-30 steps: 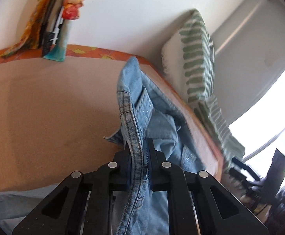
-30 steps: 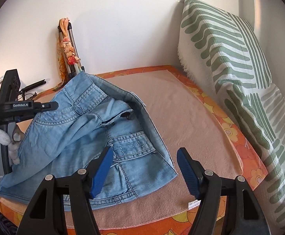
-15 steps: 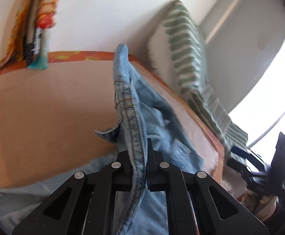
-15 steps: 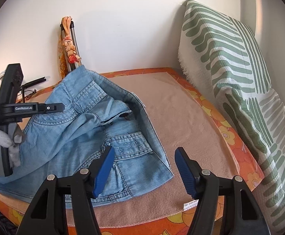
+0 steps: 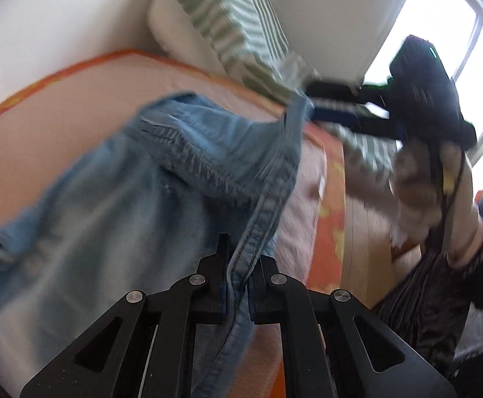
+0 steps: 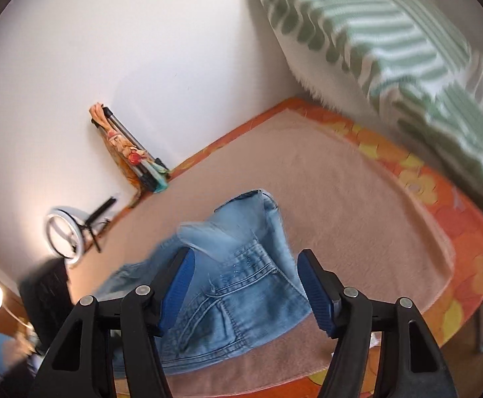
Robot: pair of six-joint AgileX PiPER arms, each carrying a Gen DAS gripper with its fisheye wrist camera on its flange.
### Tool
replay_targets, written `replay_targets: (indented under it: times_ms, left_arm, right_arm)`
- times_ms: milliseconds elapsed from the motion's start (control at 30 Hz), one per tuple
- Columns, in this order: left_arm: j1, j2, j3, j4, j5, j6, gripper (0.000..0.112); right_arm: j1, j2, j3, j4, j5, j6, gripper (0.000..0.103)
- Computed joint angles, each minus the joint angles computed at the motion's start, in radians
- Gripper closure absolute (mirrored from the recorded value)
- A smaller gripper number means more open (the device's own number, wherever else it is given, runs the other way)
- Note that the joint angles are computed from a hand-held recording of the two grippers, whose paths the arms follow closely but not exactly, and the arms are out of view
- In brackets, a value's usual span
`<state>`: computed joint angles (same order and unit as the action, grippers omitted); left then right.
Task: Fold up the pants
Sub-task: 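Pull the held waistband across with the left gripper and open it, then close the right gripper on the jeans hem edge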
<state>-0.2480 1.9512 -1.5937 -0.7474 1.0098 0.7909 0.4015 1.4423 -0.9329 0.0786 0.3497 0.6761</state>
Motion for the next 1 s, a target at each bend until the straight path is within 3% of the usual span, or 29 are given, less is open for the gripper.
replay_targets:
  times_ms: [133,400,533,567,700,800,900,1000]
  left_arm:
    - [-0.044,-0.005,0.022,0.053,-0.026,0.004,0.105]
    - [0.018,-0.08,0.033,0.007,0.076,-0.049,0.095]
    - [0.119,-0.195,0.125,0.004,0.056,-0.017,0.082]
    - [0.144,-0.215,0.143,0.012,0.046,-0.017,0.082]
    - [0.266,-0.287,0.237,0.066,-0.017,-0.036,0.082]
    - [0.337,-0.306,0.28,0.106,-0.059,-0.075,0.082]
    - [0.318,-0.32,0.307,0.224,-0.168,-0.165,0.082]
    - [0.303,-0.351,0.331,0.329,-0.248,-0.211,0.081]
  right_arm:
    - [-0.072,0.053,-0.002,0.289,-0.007,-0.293,0.035]
    - [-0.124,0.216,-0.141,0.246,0.051,-0.44,0.033]
    - [-0.166,0.354,-0.27,0.425,0.092,-0.685,0.014]
    - [-0.172,0.394,-0.311,0.43,0.111,-0.704,0.016]
    - [-0.128,0.518,-0.471,0.12,0.178,-0.469,0.021]
    - [-0.061,0.563,-0.573,-0.019,0.227,-0.411,0.023]
    - [0.008,0.616,-0.67,-0.248,0.319,-0.275,0.02]
    - [0.007,0.638,-0.689,-0.267,0.337,-0.279,0.015]
